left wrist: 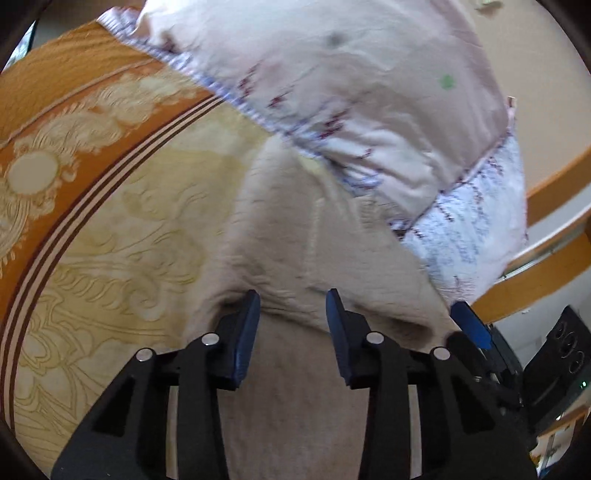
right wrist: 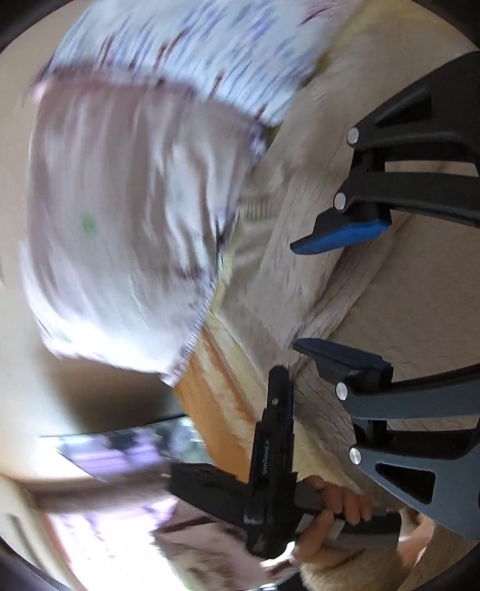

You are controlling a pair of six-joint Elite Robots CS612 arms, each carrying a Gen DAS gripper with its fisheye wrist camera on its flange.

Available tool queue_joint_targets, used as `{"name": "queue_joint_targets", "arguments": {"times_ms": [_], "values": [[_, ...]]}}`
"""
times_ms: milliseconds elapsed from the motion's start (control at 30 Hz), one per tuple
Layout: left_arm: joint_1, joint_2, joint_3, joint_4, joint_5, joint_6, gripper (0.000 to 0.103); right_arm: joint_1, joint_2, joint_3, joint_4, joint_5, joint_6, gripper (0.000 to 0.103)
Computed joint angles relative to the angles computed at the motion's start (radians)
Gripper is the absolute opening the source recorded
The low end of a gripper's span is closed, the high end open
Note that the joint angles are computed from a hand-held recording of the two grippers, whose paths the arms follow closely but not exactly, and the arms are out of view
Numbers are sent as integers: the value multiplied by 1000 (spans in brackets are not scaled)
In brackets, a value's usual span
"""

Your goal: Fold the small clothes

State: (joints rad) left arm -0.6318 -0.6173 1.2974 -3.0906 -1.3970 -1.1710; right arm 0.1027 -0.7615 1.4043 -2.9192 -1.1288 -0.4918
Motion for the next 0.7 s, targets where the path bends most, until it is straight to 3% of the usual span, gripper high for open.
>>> {"name": "queue_joint_targets", "arguments": {"times_ms": [33, 133, 233, 367, 500, 633, 700], "values": [[2, 0, 11, -12, -4, -8, 30, 12, 10, -15, 19, -21, -25, 45], [6, -4, 31, -41, -12, -11, 30, 41, 42, -54, 62, -100, -67, 45], [7, -1, 34, -60, -19, -13, 30, 55, 72, -87, 88, -171, -52, 39], [7, -2, 38, -66, -20, -8, 30, 39, 75, -82, 49, -143, 23, 5], [5, -4, 38, -59, -18, 4, 31, 4, 47, -27, -98, -111, 190, 5], [4, -3, 35, -65, -22, 19, 41, -68, 4, 67, -288, -94, 503, 5], [3, -2, 31, -64, -24, 32, 46, -111, -19, 120, -324, -100, 650, 5]]}}
